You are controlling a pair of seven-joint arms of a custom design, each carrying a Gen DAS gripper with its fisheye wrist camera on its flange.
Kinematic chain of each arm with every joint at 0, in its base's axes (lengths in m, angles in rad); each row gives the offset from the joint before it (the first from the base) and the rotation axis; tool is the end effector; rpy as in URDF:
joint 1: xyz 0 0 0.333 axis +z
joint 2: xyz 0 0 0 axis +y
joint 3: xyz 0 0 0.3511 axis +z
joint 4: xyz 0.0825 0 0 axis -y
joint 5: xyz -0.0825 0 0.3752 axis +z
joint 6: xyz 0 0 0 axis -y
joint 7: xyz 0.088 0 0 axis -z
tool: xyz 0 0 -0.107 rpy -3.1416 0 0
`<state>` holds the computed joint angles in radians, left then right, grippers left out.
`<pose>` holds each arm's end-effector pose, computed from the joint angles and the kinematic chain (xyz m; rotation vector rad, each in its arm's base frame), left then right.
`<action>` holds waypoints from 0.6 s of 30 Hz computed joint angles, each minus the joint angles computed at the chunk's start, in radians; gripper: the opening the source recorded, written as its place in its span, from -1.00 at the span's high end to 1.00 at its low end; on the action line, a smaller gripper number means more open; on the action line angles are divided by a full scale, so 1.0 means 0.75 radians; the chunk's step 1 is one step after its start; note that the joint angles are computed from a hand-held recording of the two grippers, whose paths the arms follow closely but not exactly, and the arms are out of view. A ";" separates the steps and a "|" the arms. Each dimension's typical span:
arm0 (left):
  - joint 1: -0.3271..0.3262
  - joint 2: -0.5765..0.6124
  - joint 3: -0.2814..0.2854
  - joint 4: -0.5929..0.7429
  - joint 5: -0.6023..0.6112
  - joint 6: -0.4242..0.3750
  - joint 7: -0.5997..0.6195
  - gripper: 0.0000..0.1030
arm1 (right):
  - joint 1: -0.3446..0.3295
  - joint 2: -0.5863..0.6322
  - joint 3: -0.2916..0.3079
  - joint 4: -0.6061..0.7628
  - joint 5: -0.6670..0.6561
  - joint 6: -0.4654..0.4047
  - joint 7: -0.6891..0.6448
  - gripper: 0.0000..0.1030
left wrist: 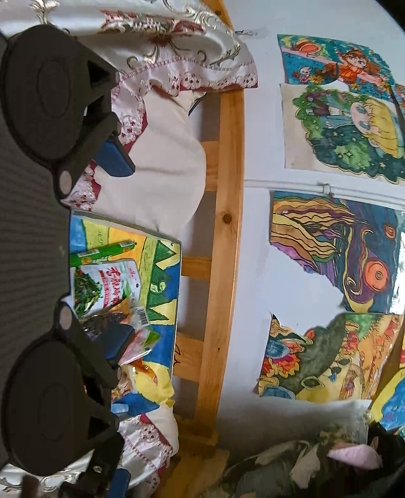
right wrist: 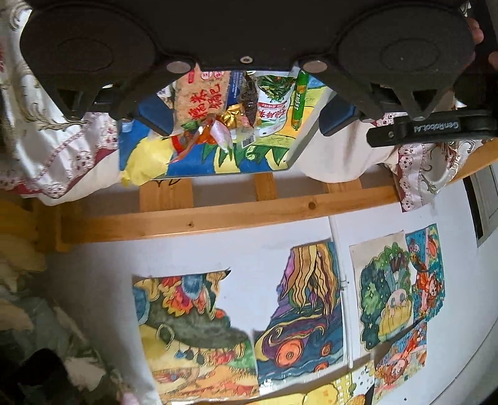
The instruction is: Organize snacks
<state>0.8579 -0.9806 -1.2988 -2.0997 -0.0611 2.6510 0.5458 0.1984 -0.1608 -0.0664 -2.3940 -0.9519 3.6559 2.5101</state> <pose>0.3767 -0.4164 0.5682 -1.6812 1.2056 -0.8703 0.4397 0.1626 0.5565 -1.5794 1.0891 -0.5391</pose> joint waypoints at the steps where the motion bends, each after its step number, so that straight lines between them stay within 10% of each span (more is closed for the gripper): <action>1: -0.020 -0.010 0.006 -0.004 0.001 -0.018 -0.002 -0.99 | -0.003 -0.017 -0.006 -0.015 -0.008 0.002 0.006 -0.97; 18: -0.287 -0.072 0.038 -0.079 0.010 -0.248 -0.064 -0.99 | 0.085 -0.319 -0.167 -0.346 -0.090 -0.089 -0.005 -0.98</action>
